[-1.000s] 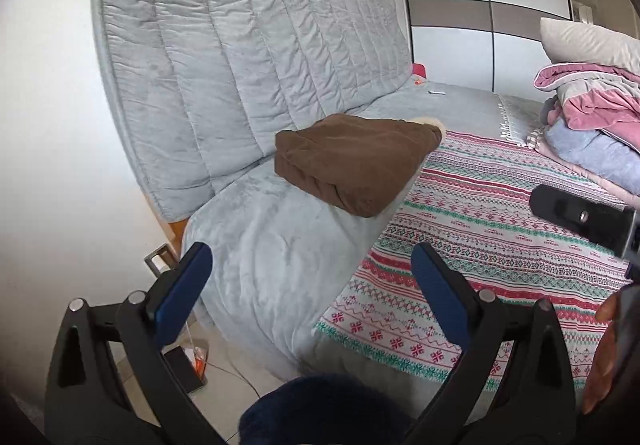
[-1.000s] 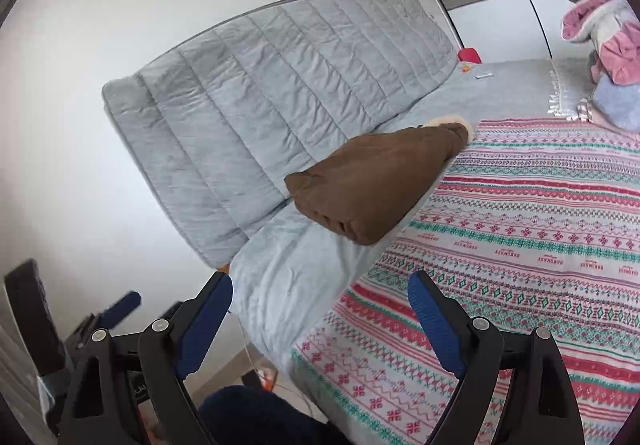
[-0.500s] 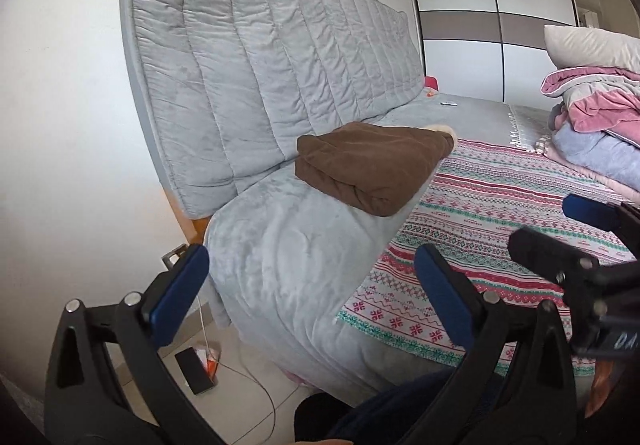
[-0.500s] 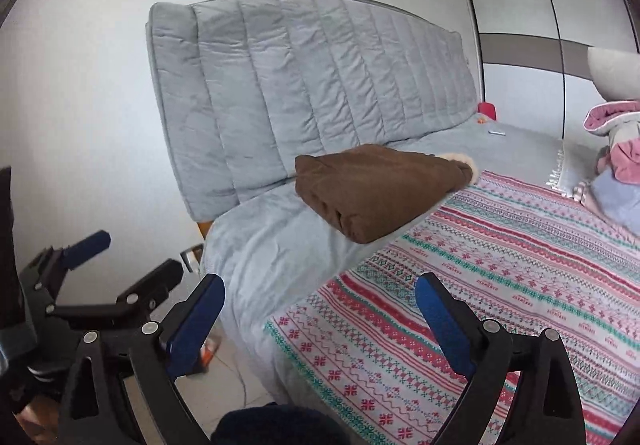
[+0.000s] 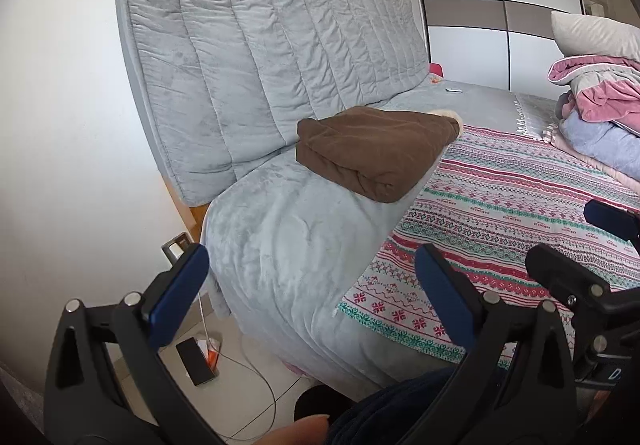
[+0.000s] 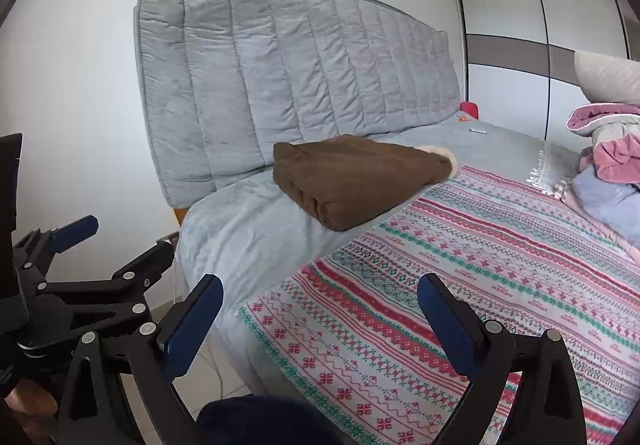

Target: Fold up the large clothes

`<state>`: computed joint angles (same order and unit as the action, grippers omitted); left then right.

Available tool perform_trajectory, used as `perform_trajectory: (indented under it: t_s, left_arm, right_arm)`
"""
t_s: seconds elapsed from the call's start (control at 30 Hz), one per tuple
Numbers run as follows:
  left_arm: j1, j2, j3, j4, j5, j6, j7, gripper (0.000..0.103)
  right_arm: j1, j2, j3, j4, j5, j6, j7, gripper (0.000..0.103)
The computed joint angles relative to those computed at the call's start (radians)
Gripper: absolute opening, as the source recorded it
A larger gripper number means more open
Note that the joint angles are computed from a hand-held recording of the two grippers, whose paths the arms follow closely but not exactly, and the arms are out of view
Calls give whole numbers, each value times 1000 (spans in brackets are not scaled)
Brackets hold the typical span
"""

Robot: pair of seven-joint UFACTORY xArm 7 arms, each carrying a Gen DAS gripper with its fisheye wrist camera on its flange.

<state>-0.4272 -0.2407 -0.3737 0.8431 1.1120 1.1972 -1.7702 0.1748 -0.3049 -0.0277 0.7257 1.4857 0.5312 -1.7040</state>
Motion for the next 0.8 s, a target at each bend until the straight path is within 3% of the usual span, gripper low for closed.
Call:
perform_trajectory:
  t_s: [0.3, 0.5, 0.8]
  left_arm:
    - [-4, 29, 15, 16, -12, -3, 18, 102]
    - [0, 16, 22, 7, -17, -2, 6, 102]
    - [6, 29, 25, 11, -21, -27, 15, 102]
  right_arm:
    - [5, 11, 7, 4, -9, -18, -7, 100]
    - [6, 29, 15, 15, -46, -47, 43, 103]
    - [16, 37, 15, 21, -9, -86, 24, 103]
